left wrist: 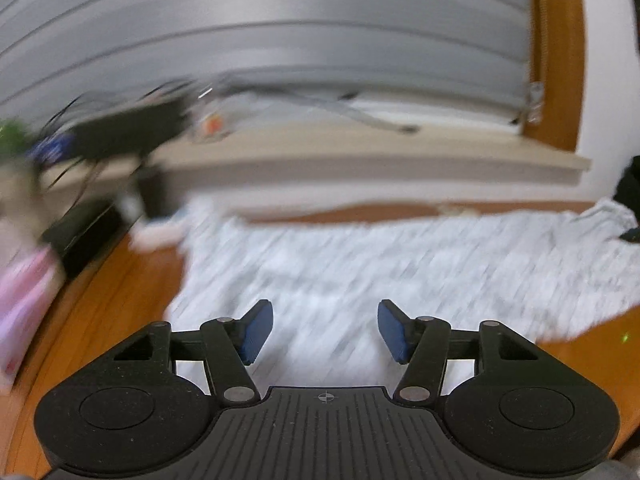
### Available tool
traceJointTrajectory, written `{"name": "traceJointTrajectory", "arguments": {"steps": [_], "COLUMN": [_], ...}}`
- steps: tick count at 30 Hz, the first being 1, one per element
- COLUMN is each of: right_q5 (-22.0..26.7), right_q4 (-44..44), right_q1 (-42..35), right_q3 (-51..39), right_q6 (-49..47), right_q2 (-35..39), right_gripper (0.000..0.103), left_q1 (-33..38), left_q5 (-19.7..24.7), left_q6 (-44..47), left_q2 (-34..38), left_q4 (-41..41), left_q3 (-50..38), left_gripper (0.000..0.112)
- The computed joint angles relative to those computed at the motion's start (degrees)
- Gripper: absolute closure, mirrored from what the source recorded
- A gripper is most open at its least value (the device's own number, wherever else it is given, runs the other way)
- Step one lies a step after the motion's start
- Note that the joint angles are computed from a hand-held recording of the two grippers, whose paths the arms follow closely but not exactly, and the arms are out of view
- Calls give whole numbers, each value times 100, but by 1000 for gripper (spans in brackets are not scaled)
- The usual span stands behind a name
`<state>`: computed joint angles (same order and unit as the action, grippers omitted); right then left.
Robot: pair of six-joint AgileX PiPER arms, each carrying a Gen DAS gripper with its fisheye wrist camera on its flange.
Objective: Fold clothes
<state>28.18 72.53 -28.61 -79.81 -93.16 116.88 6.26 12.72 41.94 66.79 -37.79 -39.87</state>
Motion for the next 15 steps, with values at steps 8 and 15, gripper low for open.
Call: {"name": "traceJointTrajectory", "arguments": {"steps": [8,15], "right_q5": [86,-11], "right_q4": [-181,-170], "right_q1": [-41,-11], "right_q3": [-38,4], "right_q6": [239,201], "right_q2": [26,-2], "right_gripper": [32,27], "left_q1": [817,1103], "left_q5": [598,1389], "left_q6": [-63,-84], "left_q2": [-1008,-1643], "left_q4": [175,282], "left_q3": [882,1016], "left_gripper": [47,48]}}
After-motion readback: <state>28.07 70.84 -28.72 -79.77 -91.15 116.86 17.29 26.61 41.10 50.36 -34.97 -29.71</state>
